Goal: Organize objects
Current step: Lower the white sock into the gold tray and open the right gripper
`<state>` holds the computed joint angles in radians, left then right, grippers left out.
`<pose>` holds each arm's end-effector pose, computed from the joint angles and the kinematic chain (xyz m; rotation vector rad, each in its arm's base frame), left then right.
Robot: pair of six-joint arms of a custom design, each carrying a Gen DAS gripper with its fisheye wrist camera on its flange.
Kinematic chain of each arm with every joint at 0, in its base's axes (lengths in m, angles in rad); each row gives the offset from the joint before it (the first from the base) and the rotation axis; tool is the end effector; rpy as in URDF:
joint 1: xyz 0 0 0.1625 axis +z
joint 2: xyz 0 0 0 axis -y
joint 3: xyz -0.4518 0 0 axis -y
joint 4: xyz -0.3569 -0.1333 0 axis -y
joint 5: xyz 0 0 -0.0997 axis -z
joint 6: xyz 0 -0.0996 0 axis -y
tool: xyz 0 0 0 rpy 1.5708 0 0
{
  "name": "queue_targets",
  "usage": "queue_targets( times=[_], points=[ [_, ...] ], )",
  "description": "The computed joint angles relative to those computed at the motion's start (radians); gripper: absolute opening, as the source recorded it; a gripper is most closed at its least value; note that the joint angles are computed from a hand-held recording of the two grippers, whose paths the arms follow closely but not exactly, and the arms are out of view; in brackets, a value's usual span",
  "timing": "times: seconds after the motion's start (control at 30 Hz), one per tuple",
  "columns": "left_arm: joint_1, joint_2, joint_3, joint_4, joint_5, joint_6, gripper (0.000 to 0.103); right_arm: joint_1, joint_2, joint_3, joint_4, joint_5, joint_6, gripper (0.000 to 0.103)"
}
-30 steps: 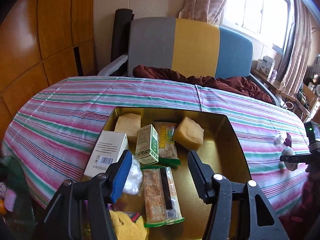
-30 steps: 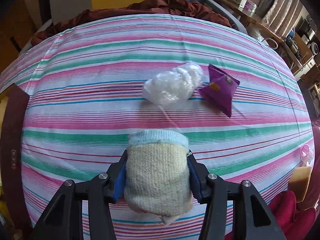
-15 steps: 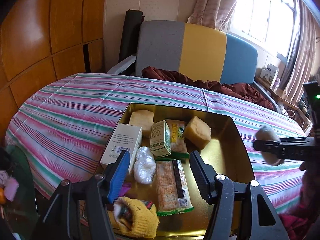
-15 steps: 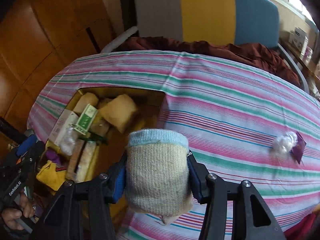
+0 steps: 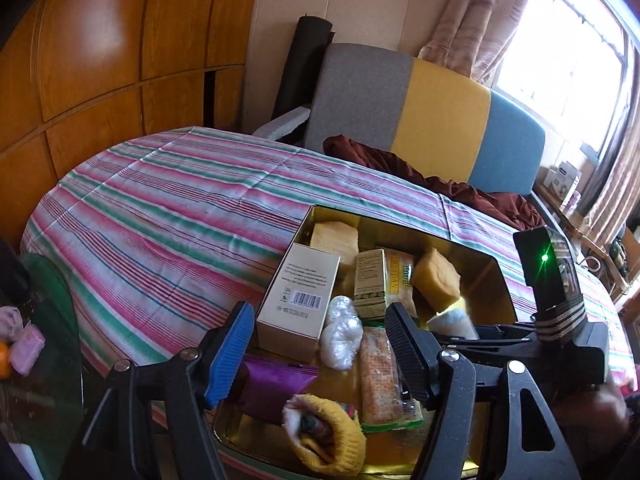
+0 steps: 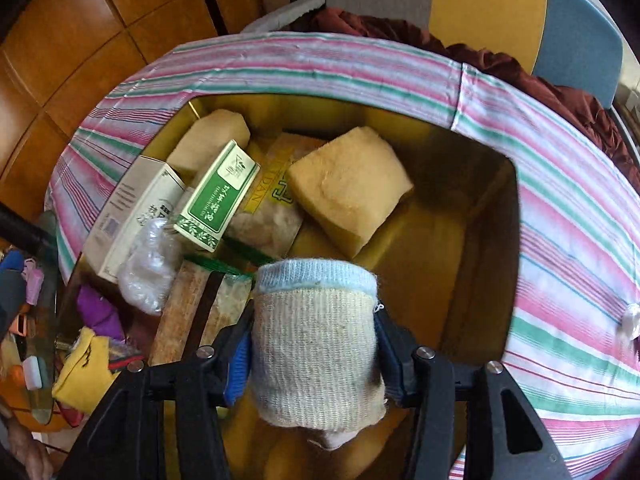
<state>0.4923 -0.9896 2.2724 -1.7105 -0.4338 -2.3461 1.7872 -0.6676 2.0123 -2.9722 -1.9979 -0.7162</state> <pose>-0.2051 -0.3638 0.0898 -0.4710 1.8921 -1.3043 0.2057 -0.5071 0.0095 1.2049 -2.4310 -0.0709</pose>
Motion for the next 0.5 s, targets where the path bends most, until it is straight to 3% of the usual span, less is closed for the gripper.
queue_targets(
  times=[0.17,0.5],
  points=[
    [0.003,0.004,0.006,-0.025,-0.003,0.017,0.072,-0.008,0.004,0.01,-0.008,0.016,-0.007,0.055],
    [0.004,0.036,-0.023,-0.065,0.011,0.106,0.077,-0.06,-0.163,0.06,-0.021,0.158,-0.061,0.057]
  ],
)
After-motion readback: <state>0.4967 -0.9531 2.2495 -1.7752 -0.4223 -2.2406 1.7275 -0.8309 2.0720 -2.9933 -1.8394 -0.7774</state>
